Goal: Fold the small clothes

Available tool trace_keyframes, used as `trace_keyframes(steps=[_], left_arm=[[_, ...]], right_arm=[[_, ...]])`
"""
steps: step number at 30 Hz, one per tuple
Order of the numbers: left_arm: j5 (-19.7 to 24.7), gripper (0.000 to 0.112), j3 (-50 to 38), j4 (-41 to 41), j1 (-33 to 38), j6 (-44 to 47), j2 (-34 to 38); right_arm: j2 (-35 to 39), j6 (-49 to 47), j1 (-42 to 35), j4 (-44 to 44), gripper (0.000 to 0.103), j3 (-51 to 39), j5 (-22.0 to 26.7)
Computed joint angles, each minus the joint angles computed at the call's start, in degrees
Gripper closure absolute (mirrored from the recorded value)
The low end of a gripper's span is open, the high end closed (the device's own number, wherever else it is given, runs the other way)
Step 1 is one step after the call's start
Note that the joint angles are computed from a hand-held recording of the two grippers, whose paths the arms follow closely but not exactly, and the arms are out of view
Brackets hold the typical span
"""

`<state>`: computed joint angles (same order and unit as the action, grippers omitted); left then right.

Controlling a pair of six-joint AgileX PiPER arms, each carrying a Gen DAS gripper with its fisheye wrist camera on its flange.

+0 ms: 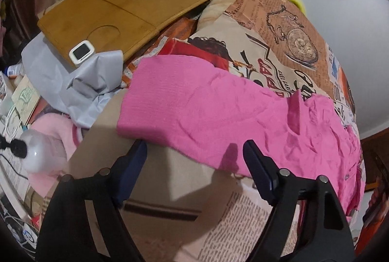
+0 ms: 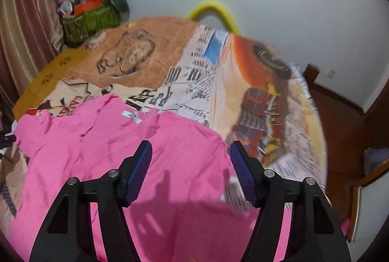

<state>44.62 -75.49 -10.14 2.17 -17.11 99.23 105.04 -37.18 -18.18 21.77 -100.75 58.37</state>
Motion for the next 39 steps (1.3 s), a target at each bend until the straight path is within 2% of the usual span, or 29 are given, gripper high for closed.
trace_keyframes(steps=[3, 4, 5, 6, 7, 9, 10, 11, 14, 16, 19, 22, 24, 26, 28, 31, 33, 35, 37, 39], left_arm=[[-0.3, 0.041, -1.3, 4.2, -1.4, -2.7, 0.9], [0.0, 0.05, -2.0, 7.5, -2.4, -5.0, 1.3], [0.3, 0.057, -2.5, 10.3, -3.1, -7.1, 1.7], [0.2, 0.059, -2.6, 11.3, -3.2, -7.5, 1.8], [0.0, 0.065, -2.7, 12.1, -3.4, -7.9, 1.8], [-0.2, 0.081, -2.8, 14.7, -4.0, -9.6, 1.6], [0.0, 0.094, -3.1, 16.1, -4.4, -10.4, 1.6], [0.3, 0.102, -3.6, 16.8, -4.7, -10.8, 1.8], [1.3, 0.107, -4.9, 18.5, -5.7, -11.9, 2.5], [1.7, 0.108, -5.5, 19.2, -6.4, -12.5, 2.6], [2.0, 0.108, -5.3, 18.0, -6.7, -11.7, 1.8], [2.9, 0.106, -4.2, 13.2, -5.6, -6.9, 0.0], [3.4, 0.099, -2.5, 12.1, -5.3, -6.1, -1.3], [4.0, 0.078, -0.6, 11.0, -4.6, -5.0, -2.9], [3.2, 0.065, 2.3, 8.8, -3.5, -3.3, -5.2], [2.4, 0.061, 5.2, 2.4, -0.5, 1.3, -7.3], [2.4, 0.061, 5.8, -2.1, 1.7, 4.1, -7.4], [2.4, 0.061, 5.8, -6.7, 4.2, 6.7, -6.6], [2.3, 0.061, 5.0, -10.4, 6.2, 8.6, -4.6], [1.0, 0.061, 4.2, -11.0, 7.0, 8.2, -2.6]], right_arm=[[5.9, 2.5, 2.6, -4.6, 0.043, -5.7, 0.7], [7.4, 3.2, 3.3, -6.1, 0.046, -7.0, 1.1], [9.3, 3.8, 3.9, -7.5, 0.053, -9.0, 2.1], [10.6, 4.3, 4.7, -9.3, 0.057, -10.1, 2.4], [10.6, 4.2, 5.6, -11.1, 0.067, -9.3, 0.8], [8.2, 2.4, 6.8, -13.3, 0.075, -4.3, -4.7], [7.7, 1.5, 7.0, -13.2, 0.087, -3.4, -5.1], [7.7, 0.6, 7.0, -12.8, 0.095, -3.7, -4.3], [4.8, -1.8, 8.2, -15.5, 0.098, 1.8, -9.6], [4.8, -1.8, 7.7, -16.4, 0.098, 2.3, -12.1], [6.5, -0.8, 6.2, -17.1, 0.099, -0.7, -13.0], [10.2, 1.4, 4.9, -18.1, 0.099, -7.6, -10.3], [12.6, 3.0, 4.5, -19.1, 0.099, -11.9, -7.9], [13.3, 2.7, 4.2, -18.5, 0.098, -13.5, -6.3], [12.8, 2.9, 4.0, -17.3, 0.097, -13.5, -5.7], [10.7, 2.6, 3.4, -13.1, 0.092, -12.0, -4.0], [8.2, 1.8, 2.9, -9.3, 0.082, -9.5, -3.7], [5.1, -0.3, 2.1, -4.8, 0.068, -5.9, -3.6], [1.9, -2.9, 1.6, -1.3, 0.062, -1.9, -3.8], [-1.3, -5.5, 1.4, 1.2, 0.059, 2.4, -4.2]])
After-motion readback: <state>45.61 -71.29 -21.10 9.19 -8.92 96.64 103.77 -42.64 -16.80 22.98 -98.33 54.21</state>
